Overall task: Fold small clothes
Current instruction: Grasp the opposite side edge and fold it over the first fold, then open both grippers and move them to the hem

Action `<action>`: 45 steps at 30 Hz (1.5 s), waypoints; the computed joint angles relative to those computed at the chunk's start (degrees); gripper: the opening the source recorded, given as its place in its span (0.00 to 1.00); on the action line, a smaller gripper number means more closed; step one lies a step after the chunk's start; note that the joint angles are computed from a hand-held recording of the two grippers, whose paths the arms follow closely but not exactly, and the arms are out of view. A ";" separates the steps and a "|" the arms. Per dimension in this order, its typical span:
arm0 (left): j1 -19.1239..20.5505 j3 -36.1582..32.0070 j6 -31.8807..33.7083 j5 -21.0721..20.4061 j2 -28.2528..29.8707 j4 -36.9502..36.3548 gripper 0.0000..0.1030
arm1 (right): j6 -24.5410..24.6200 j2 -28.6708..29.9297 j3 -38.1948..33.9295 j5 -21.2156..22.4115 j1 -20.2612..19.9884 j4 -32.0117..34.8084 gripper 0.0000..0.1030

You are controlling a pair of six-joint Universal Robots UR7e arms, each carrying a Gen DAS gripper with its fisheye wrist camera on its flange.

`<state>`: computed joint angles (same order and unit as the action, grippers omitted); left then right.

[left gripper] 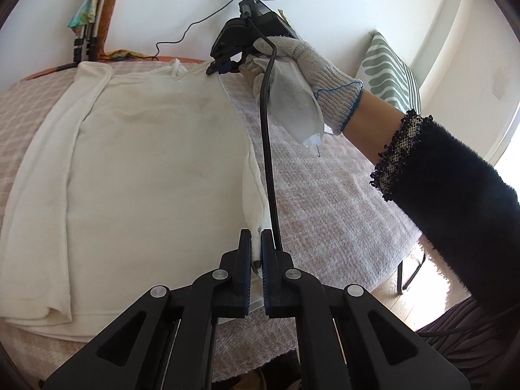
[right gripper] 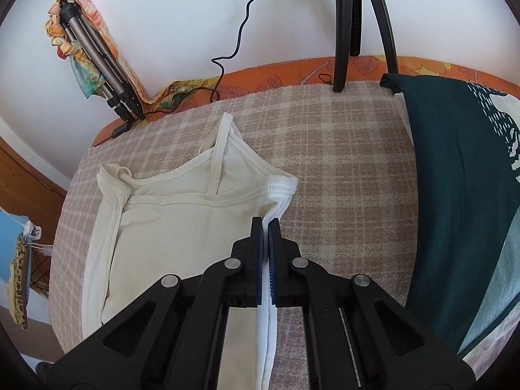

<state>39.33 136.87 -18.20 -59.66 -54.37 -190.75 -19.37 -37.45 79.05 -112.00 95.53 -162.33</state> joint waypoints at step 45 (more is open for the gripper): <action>11.85 1.03 2.76 2.05 -31.43 37.56 0.16 | 4.35 -15.25 27.43 1.40 4.40 -0.72 0.26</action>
